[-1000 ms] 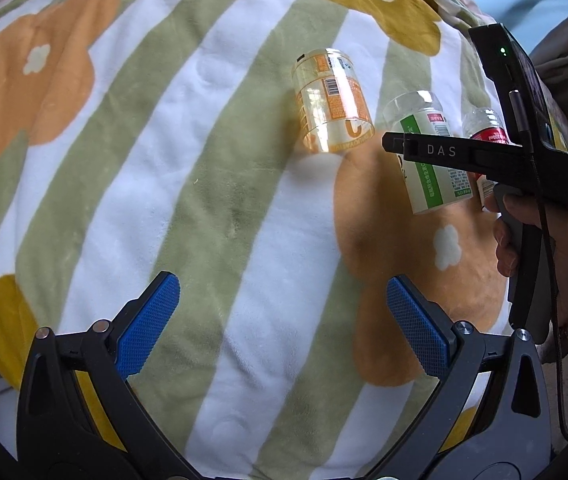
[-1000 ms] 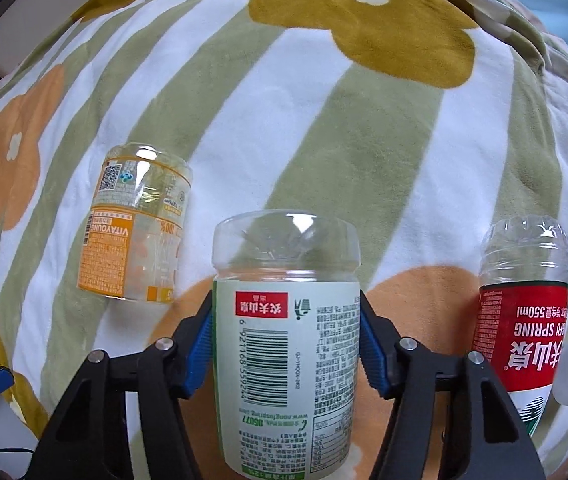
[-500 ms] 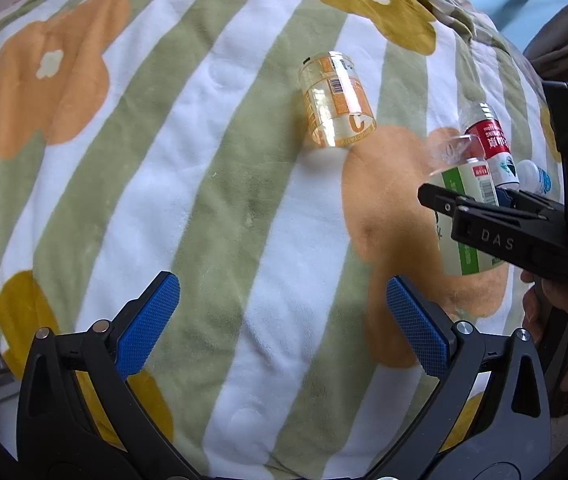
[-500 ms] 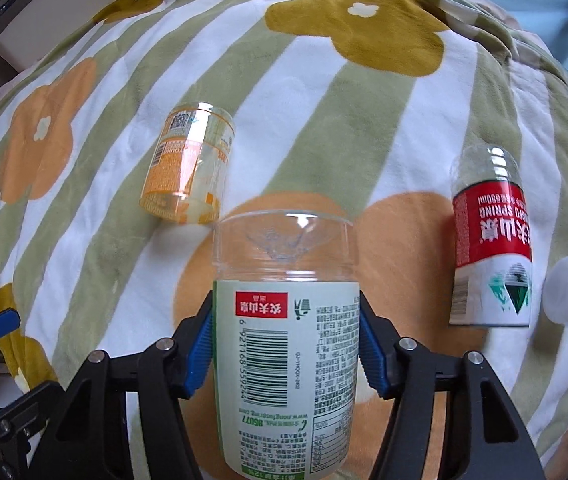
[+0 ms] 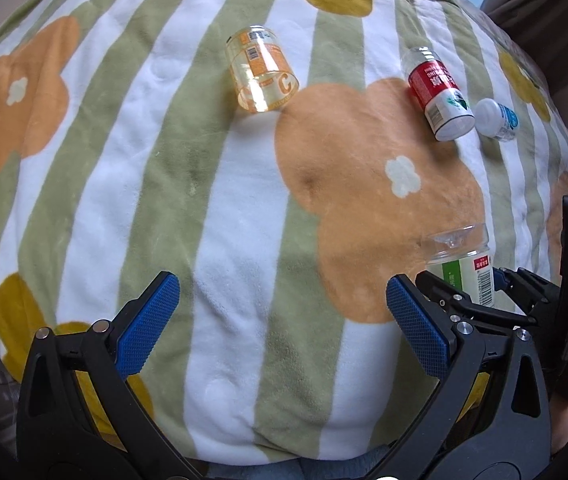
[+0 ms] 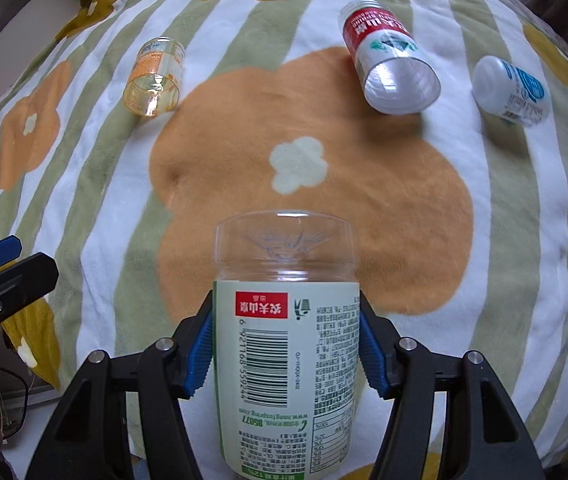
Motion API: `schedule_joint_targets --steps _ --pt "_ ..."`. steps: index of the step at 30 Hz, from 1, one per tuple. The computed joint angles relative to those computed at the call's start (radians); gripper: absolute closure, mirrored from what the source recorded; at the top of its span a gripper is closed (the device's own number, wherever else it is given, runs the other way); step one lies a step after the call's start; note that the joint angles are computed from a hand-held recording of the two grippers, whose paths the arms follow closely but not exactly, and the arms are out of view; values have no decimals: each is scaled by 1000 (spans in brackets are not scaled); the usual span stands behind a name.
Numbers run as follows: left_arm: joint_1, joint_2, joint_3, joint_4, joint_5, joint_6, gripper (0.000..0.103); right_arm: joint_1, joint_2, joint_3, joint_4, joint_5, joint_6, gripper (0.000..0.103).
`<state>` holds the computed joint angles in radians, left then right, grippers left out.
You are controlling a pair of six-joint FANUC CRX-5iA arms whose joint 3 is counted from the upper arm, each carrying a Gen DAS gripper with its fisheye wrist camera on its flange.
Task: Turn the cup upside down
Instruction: 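Lift the green-labelled cup with the right gripper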
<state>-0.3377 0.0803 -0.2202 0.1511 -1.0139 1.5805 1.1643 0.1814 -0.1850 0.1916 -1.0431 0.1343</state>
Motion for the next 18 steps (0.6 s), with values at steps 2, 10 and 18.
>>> schedule_joint_targets --steps 2,10,18 --pt "-9 -4 -4 3 -3 -16 0 16 -11 -17 -5 3 -47 45" --pt "-24 -23 -28 7 -8 -56 0 47 -34 -69 1 49 -197 44" --pt "-35 -38 -23 6 -18 -81 0 107 -151 -211 131 119 -497 11"
